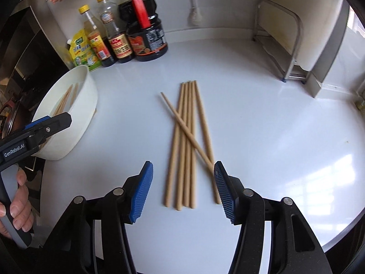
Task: Organize utensils
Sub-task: 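Move the right tool back toward the chopstick row, then lower the open right tool over another wooden chopstick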
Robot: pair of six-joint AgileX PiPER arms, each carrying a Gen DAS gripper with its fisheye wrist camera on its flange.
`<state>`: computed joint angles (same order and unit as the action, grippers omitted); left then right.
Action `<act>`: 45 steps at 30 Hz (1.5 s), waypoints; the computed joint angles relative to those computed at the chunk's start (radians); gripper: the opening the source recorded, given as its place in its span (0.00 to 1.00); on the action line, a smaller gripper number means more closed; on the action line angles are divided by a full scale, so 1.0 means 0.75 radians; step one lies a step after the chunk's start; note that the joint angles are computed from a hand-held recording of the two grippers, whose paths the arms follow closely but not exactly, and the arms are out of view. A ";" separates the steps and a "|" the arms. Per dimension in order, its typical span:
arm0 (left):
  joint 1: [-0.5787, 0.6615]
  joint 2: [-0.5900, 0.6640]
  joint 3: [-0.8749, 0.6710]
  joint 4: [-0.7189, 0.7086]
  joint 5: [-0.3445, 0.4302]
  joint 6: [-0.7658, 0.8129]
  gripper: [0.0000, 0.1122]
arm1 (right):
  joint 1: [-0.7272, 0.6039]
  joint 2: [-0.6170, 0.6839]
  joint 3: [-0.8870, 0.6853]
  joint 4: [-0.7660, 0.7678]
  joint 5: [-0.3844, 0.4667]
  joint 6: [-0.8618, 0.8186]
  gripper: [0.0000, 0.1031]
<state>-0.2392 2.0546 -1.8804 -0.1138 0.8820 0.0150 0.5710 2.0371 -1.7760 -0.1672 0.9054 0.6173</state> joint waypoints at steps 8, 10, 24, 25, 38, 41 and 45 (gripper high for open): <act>-0.129 0.078 -0.023 0.110 -0.026 -0.153 0.79 | -0.102 -0.030 0.172 0.000 -0.144 -0.062 0.54; -0.149 0.105 -0.029 0.140 -0.030 -0.194 0.79 | -0.128 -0.006 0.171 0.025 -0.171 -0.101 0.54; -0.230 0.252 -0.077 0.190 -0.019 -0.352 0.79 | -0.196 0.210 -0.022 0.124 -0.180 -0.322 0.54; -0.230 0.258 -0.082 0.189 -0.018 -0.355 0.79 | -0.196 0.219 -0.032 0.128 -0.180 -0.333 0.54; -0.254 0.319 -0.157 0.197 0.018 -0.362 0.79 | -0.201 0.291 -0.140 0.100 -0.130 -0.385 0.54; -0.260 0.331 -0.173 0.192 0.021 -0.363 0.79 | -0.195 0.308 -0.159 0.065 -0.118 -0.378 0.54; -0.268 0.351 -0.203 0.195 0.026 -0.364 0.79 | -0.198 0.314 -0.158 0.011 -0.122 -0.343 0.54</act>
